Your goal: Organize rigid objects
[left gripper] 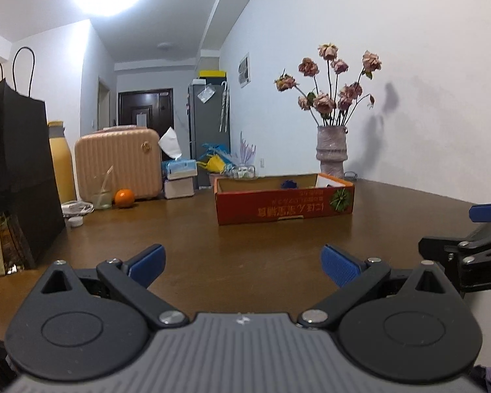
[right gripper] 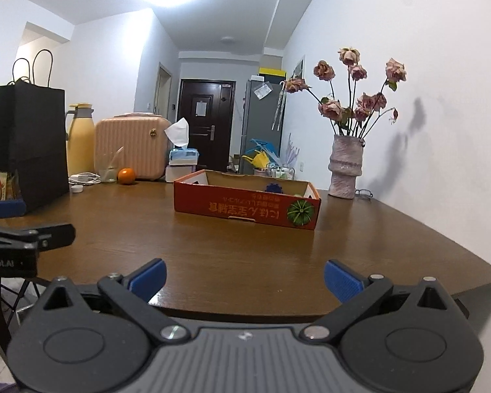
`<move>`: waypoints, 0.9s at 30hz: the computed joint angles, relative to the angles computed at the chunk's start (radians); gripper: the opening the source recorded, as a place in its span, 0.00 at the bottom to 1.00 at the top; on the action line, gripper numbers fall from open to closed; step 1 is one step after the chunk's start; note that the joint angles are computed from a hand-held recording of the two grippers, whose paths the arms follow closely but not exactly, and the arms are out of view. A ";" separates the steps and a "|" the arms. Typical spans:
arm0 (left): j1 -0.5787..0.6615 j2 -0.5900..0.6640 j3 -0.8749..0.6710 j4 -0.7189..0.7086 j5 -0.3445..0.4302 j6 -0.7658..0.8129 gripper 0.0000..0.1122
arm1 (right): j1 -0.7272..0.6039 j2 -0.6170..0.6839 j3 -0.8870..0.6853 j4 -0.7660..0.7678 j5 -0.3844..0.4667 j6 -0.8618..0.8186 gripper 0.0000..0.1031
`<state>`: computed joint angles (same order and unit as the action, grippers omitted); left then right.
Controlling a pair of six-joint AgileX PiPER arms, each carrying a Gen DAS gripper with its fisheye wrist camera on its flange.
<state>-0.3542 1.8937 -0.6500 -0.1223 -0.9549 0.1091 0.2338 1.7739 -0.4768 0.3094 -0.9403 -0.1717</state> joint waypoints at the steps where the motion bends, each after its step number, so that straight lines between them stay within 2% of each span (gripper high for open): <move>1: 0.001 0.002 0.002 0.001 -0.008 0.000 0.92 | 0.007 0.001 -0.003 0.010 -0.006 -0.007 1.00; 27: 0.011 0.003 -0.005 0.021 -0.011 -0.008 0.92 | -0.035 0.000 -0.025 0.014 0.020 0.036 1.00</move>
<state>-0.3432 1.8965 -0.6554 -0.1014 -0.9659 0.1009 0.1987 1.7736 -0.5014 0.3239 -0.9199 -0.1354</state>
